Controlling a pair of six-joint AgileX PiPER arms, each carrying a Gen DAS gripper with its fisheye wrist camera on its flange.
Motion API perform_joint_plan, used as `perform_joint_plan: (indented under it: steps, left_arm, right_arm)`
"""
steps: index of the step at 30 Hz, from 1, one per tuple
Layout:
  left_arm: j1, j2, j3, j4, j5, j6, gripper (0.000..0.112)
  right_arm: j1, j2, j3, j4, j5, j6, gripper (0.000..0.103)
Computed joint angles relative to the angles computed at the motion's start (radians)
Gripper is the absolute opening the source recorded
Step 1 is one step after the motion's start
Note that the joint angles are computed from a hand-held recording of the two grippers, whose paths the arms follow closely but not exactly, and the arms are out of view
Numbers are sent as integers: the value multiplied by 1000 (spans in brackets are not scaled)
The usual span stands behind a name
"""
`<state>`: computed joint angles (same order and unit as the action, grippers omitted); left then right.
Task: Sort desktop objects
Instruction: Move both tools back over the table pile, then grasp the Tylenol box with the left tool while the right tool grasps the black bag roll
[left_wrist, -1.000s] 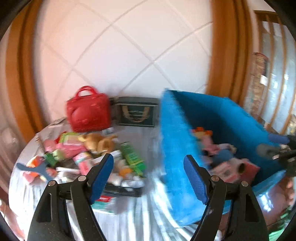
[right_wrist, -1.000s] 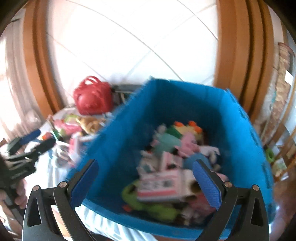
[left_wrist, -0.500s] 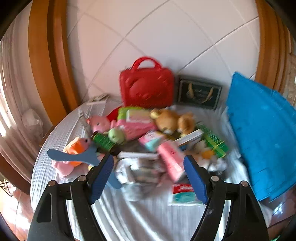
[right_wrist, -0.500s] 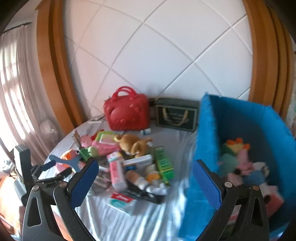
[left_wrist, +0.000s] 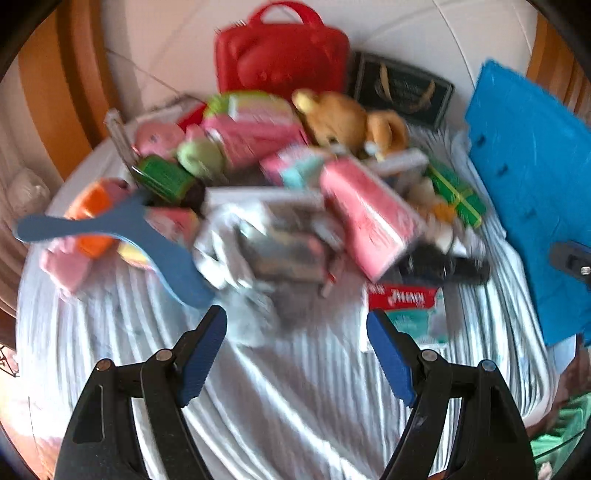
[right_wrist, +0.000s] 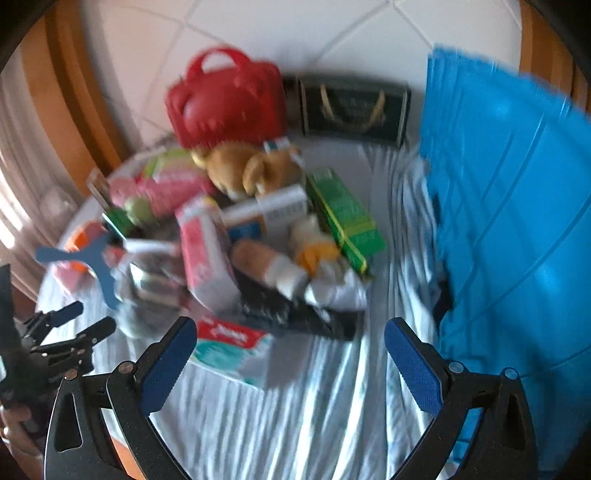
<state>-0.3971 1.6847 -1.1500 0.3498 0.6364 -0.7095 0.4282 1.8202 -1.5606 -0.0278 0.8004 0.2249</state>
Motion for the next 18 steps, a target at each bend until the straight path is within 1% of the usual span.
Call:
perform_joint_plan:
  steps: [1, 4, 6, 9, 13, 14, 16, 17, 18]
  left_arm:
    - [-14, 20, -2, -3, -4, -10, 78]
    - [-58, 87, -24, -22, -13, -51, 78]
    - [-88, 133, -46, -60, -38, -63, 78]
    - [-154, 217, -109, -28, -49, -155, 78]
    - [-215, 309, -195, -3, -65, -240, 78]
    - [-226, 329, -214, 4, -64, -261, 78]
    - [-247, 374, -257, 23, -37, -295, 78]
    - [-271, 394, -289, 84, 12, -333, 78]
    - [-293, 418, -328, 127, 79, -344, 78]
  right_arm:
    - [-5, 18, 21, 4, -23, -8, 103]
    - [-31, 73, 55, 29, -45, -46, 103]
    - [-54, 100, 75, 60, -61, -93, 102]
    - [-79, 119, 92, 65, -81, -140, 99]
    - [-114, 137, 93, 120, -98, -229, 87]
    - [-119, 135, 97, 130, -107, -247, 86]
    - [-133, 146, 90, 180, -112, -304, 86]
    - [-138, 152, 84, 196, -110, -326, 86]
    - [-140, 160, 77, 202, -108, -341, 86]
